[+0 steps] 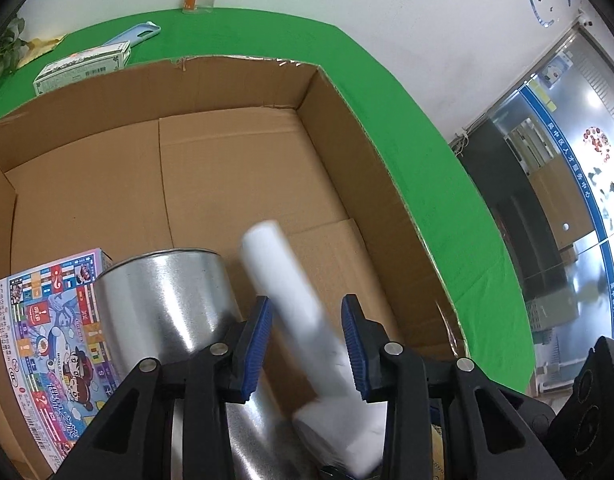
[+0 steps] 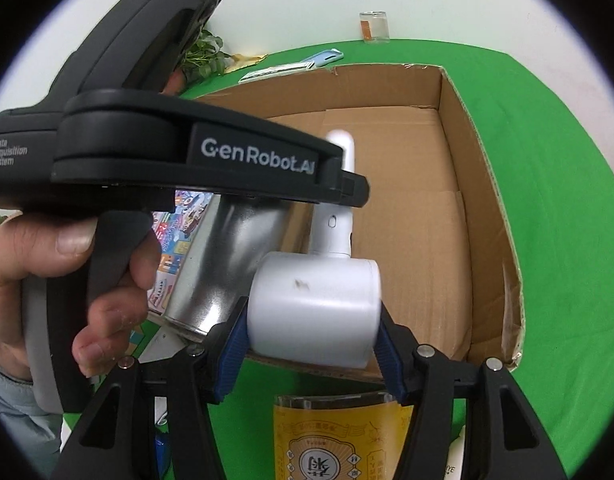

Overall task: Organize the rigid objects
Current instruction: 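Lower the hair dryer beside the cylinder and open both tools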

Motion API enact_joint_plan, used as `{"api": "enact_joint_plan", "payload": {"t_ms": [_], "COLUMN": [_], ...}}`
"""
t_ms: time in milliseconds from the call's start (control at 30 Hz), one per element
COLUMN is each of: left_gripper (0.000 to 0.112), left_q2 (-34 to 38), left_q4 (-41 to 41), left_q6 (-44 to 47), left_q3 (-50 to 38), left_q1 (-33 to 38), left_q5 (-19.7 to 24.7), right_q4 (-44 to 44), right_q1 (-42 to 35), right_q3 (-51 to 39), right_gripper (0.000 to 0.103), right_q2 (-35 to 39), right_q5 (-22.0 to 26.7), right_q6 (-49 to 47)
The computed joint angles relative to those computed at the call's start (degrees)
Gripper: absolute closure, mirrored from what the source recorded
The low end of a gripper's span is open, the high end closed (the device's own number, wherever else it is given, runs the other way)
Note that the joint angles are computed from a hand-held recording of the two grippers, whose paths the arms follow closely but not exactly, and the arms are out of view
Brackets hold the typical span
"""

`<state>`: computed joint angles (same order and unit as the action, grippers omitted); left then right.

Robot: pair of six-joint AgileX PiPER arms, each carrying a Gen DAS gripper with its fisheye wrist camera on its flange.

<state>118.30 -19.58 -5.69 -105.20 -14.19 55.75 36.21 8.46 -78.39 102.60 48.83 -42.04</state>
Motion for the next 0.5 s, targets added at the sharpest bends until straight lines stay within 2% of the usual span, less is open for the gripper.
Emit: {"api": "enact_joint_plan", "payload": {"t_ms": [67, 200, 233, 300, 333, 433, 467, 500], "left_gripper": [0.076, 0.076, 0.076, 0.076, 0.076, 0.076, 0.076, 0.07], "left_q2": [-0.79, -6.49, -8.05, -12.08, -14.41, -21.4, -24.63, -27.72], "left_q4": [0.22, -0.4, -0.46, -0.89, -0.99, 0.73, 2.35, 4.5], "left_q6": [0.28, 2.76, 3.03, 3.96, 4.27, 3.97, 3.38, 1.92], "left_q3": [0.67, 8.22, 10.32, 15.57, 18.32, 26.37, 29.85, 33.21], "left_q1": [0.22, 0.84, 0.85, 1.0, 1.23, 1.14, 0.82, 0.39], "left_q5": [-0.22, -4.24, -5.45, -8.76, -10.23, -15.57, -17.89, -20.17], "right_q4": [1.57, 3.34, 3.52, 1.81, 1.7, 3.31, 3.73, 3.54], "right_q1": [-1.04, -2.92, -3.32, -2.24, -2.54, -2.18, -2.08, -2.14], "right_q3": [-1.02, -3.08, -3.32, -4.95, -3.99, -4.48, -3.6, -1.07], "right_gripper": [0.044, 0.044, 0.048, 0.067, 0.077, 0.077, 0.077, 0.077], "right_q2": [0.8, 2.03, 2.32, 3.91, 2.27, 2.47, 1.65, -0.19], "right_q5": [2.32, 3.93, 4.5, 6.09, 7.39, 10.35, 9.91, 7.18], "right_q6": [-1.33, -3.02, -3.45, -1.71, -1.82, -2.85, -3.86, -5.09]}}
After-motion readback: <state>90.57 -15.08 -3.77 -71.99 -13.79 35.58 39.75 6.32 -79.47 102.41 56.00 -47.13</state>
